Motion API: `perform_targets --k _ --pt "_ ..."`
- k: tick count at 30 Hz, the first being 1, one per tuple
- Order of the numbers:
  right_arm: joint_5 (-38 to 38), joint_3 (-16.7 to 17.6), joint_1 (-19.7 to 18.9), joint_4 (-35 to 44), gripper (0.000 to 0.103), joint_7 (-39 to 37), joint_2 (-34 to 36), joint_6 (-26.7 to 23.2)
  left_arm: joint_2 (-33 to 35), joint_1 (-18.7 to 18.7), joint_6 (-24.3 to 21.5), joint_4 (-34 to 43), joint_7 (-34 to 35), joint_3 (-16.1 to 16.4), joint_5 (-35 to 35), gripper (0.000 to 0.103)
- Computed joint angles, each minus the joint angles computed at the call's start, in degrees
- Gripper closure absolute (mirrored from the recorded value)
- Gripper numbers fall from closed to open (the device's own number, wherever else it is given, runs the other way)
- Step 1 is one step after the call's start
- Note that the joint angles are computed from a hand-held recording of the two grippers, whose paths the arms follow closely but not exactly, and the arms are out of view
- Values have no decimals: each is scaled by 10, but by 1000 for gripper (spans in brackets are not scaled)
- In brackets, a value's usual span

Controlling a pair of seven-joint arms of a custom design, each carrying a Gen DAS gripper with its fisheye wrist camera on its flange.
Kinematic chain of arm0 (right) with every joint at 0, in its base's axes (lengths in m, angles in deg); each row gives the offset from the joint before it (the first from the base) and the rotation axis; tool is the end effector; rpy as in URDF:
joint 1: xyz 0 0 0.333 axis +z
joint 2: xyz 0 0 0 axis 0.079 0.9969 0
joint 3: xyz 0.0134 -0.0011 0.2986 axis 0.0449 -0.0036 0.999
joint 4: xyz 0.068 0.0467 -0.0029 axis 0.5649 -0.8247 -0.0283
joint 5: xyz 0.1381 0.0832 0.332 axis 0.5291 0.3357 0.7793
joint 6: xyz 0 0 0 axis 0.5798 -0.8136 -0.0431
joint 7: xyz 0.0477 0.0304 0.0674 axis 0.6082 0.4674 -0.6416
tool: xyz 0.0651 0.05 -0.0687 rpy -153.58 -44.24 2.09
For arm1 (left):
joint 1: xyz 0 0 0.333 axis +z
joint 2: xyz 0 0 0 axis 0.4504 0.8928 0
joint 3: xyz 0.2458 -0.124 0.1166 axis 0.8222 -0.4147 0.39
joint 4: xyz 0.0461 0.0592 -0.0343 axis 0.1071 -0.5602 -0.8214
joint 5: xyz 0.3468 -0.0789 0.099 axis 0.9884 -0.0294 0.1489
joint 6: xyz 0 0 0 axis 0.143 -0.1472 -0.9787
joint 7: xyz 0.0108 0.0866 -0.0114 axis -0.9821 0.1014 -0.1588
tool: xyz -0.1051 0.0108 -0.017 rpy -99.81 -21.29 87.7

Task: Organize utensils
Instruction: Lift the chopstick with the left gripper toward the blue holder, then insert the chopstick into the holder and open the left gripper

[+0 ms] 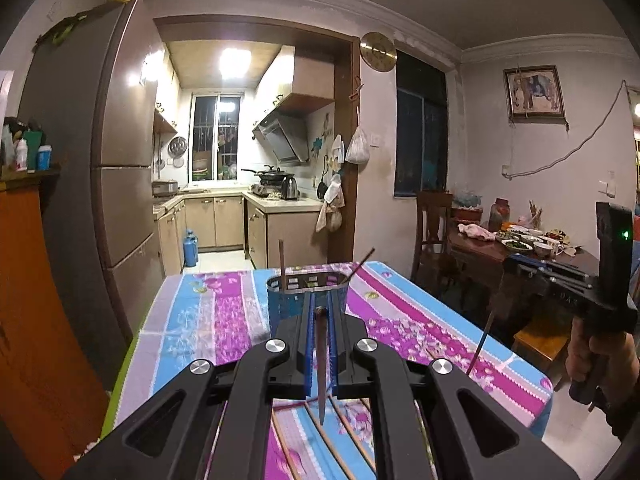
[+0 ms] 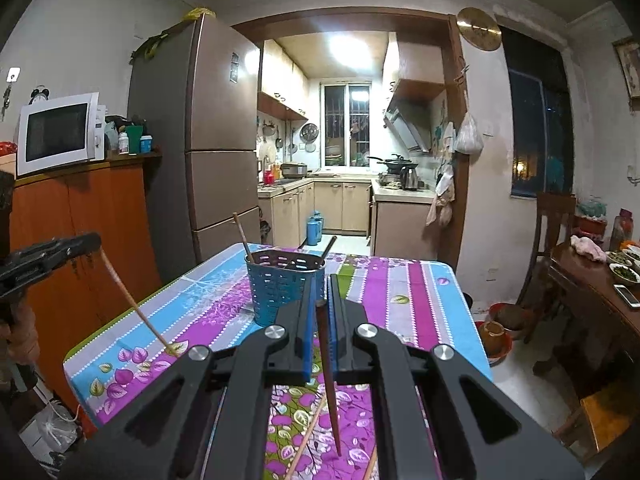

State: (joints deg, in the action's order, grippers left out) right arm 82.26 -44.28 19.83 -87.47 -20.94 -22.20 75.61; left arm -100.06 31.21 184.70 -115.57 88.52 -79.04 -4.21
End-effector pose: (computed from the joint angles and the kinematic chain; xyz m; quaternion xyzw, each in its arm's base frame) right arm 0.4747 0.0212 0.6028 -0.6775 0.4164 -0.3169 0.5169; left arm 0.3799 -0.1429 0.6214 -0.5111 0.5971 -0.4794 0.3905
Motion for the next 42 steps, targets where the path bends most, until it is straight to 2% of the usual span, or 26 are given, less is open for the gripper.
perform_targets --k 5,8,10,12,13,16,17,18,19,20,22,23,28,34,42 --pt "-28 5 0 63 99 36 42 -27 71 -17 -2 87 18 22 1 96" --pt "-46 10 -2 110 99 61 72 -42 113 10 -2 148 24 -3 6 96" --pt "-57 15 -4 151 99 78 97 -49 148 71 -5 205 20 -57 17 96" --pt "-64 22 -8 199 99 95 125 -57 180 112 -15 258 13 -94 33 96" --pt "-65 25 -10 216 99 98 134 -58 195 159 -18 286 -1 -137 48 96" --pt "-81 40 -19 297 99 127 184 -60 256 309 -47 397 -110 -274 180 96" --pt "-88 47 -22 322 99 136 201 -56 292 350 -69 447 -169 -320 261 96" --pt "-102 53 -25 352 99 152 223 -52 328 370 -95 493 -243 -352 361 96" --pt "-113 60 -31 375 99 166 239 -52 375 370 -129 543 -287 -378 443 96" --pt "-129 67 -35 407 99 188 264 -51 406 357 -151 573 -304 -385 485 96" --pt "-163 89 -51 464 99 230 309 -50 464 297 -197 631 -293 -363 518 96" --pt "-164 85 -47 479 99 234 321 -50 485 278 -210 651 -277 -357 517 96" --pt "-203 117 -58 578 99 273 407 -26 569 198 -277 731 -196 -329 485 96" --pt "-268 140 -69 648 99 345 483 -31 604 171 -302 742 -131 -307 411 96" --pt "-333 176 -83 625 99 391 514 -2 599 134 -264 706 -159 -226 396 96"
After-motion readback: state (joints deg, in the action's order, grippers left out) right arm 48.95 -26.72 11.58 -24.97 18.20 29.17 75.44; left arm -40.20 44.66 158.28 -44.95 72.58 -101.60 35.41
